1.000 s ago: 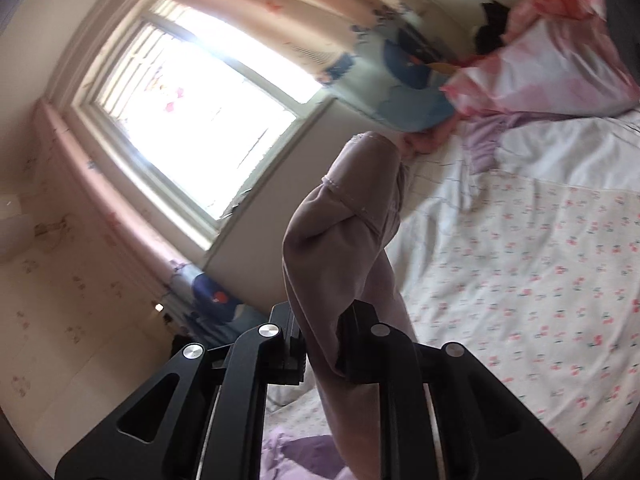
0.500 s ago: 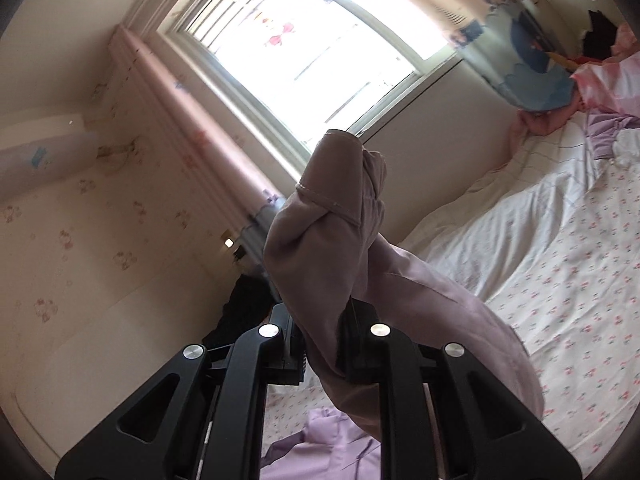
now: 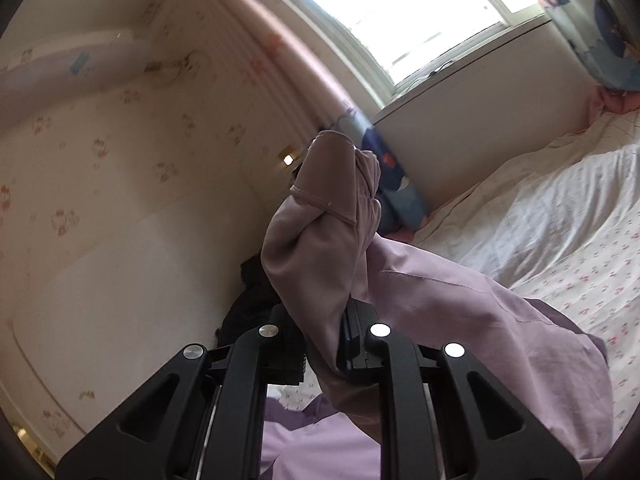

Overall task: Fold large clothes
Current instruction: 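Lay the held sleeve across the jacket front and open the right gripper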

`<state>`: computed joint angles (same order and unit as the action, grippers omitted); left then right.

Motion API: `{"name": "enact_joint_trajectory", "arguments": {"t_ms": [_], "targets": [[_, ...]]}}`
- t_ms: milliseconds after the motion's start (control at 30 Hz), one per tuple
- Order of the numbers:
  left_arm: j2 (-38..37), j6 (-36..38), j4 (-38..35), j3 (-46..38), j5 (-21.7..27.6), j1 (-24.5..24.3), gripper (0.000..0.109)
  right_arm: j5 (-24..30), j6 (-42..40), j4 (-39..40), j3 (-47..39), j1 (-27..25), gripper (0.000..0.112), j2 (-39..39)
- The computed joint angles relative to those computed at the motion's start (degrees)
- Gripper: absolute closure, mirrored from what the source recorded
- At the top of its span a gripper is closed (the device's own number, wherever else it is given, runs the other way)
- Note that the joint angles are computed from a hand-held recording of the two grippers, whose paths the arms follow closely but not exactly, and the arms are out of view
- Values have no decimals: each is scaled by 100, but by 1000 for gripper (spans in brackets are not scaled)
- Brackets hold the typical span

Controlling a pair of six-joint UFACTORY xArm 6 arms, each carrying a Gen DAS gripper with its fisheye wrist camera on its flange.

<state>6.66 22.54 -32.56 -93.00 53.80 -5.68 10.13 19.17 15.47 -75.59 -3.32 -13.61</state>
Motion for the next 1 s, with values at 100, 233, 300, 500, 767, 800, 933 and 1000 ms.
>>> {"name": "enact_joint_trajectory", "arguments": {"t_ms": [100,233,300,500,767,800,933,1000], "targets": [[51,-27,-2,-65,40,63,13,-171,319,-256,46,326,99,277],[148,-130,-54,-183,150,164,13,-356,806,-640,130,671,99,666],[204,-172,-73,-248,222,204,13,-325,952,-831,151,820,99,842],[313,-232,-125,-384,374,267,13,-47,1532,-1715,16,1170,99,1476],[395,-270,-175,-490,518,311,13,331,1355,-1465,-89,1383,95,2085],[417,-286,-180,-517,553,319,13,448,1317,-1380,-145,1407,93,2165],[536,-374,-231,-666,762,360,13,1085,505,-449,-575,1504,72,2570],[610,-436,-263,-762,892,391,13,1392,47,-98,-707,1577,56,2610]]}}
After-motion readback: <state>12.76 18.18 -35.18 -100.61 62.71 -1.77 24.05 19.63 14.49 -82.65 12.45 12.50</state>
